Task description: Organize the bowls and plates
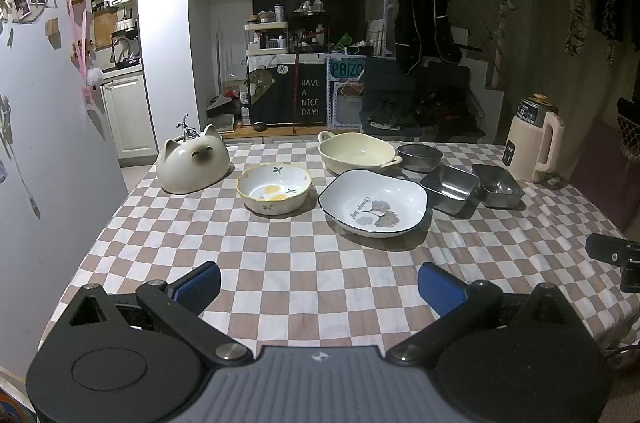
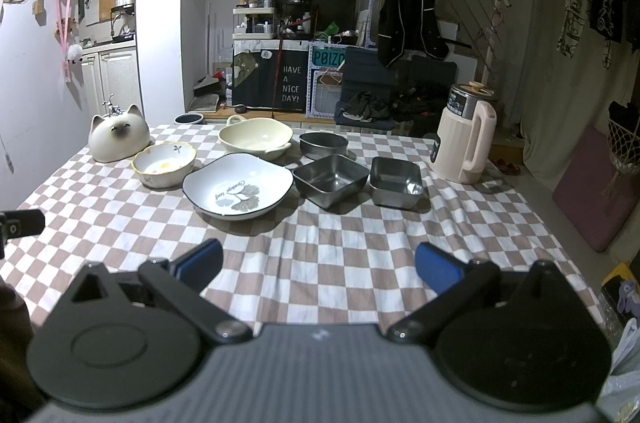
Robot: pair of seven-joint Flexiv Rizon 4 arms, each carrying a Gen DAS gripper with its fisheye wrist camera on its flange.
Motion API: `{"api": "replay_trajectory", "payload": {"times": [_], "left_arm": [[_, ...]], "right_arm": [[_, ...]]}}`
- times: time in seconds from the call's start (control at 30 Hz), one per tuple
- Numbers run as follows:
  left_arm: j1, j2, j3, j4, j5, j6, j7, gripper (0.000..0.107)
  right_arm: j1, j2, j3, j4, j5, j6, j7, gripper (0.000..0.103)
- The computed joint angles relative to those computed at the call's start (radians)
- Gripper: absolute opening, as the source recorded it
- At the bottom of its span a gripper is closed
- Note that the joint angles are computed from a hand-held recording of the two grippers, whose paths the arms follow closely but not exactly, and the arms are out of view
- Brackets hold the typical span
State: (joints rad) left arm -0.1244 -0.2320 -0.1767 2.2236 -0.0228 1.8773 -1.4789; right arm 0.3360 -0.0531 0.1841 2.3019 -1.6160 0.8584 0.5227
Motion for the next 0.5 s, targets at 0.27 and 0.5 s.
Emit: {"api": "replay_trajectory", "payload": {"times": [0.27,0.5], "left_arm": [[0.034,0.006,-0.027,0.004,0.015,-0.003,-0.008,0.103],[0.034,0.014,-0.028,0.007,0.016,-0.008,-0.015,0.103]], "right_arm": [[-0.001,0.0,0.0,0.0,-0.001,0.001,-0.001,0.103],[0.0,0.0,0.0,0.0,0.001,0.0,-0.003,0.103]]}}
